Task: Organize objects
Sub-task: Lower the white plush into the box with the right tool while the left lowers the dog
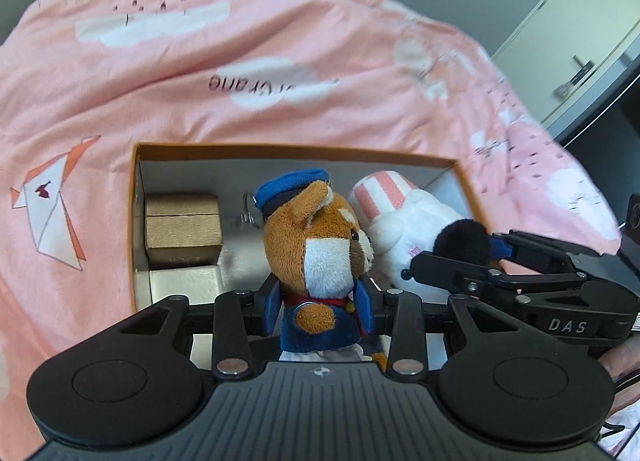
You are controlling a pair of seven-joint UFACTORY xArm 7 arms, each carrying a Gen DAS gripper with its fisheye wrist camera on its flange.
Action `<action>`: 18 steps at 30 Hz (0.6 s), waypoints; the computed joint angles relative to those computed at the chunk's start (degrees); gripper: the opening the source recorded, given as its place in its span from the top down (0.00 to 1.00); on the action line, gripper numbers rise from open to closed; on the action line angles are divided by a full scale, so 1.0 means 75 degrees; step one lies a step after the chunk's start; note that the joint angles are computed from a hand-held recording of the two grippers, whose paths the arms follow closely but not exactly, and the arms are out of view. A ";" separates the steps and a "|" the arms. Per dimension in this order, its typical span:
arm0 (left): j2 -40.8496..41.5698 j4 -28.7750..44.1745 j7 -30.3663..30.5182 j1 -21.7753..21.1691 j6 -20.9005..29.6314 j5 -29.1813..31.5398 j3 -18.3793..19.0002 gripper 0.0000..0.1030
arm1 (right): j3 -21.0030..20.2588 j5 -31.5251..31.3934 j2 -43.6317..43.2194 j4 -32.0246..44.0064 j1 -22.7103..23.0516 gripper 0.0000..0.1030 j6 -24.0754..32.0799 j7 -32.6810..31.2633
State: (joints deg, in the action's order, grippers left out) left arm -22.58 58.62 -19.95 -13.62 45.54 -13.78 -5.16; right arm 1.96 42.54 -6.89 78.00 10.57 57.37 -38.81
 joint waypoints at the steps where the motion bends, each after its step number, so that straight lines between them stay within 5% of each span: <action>1: 0.0126 0.0064 0.0042 0.0011 0.0051 0.0036 0.0015 0.58 | 0.0053 -0.0116 0.0147 0.0057 0.0027 0.38 -0.0083 -0.0030; 18: 0.1108 0.0490 0.0112 0.0219 0.0294 0.0634 -0.0091 0.56 | 0.0558 -0.0861 0.1604 0.0933 -0.0123 0.35 0.0209 0.0088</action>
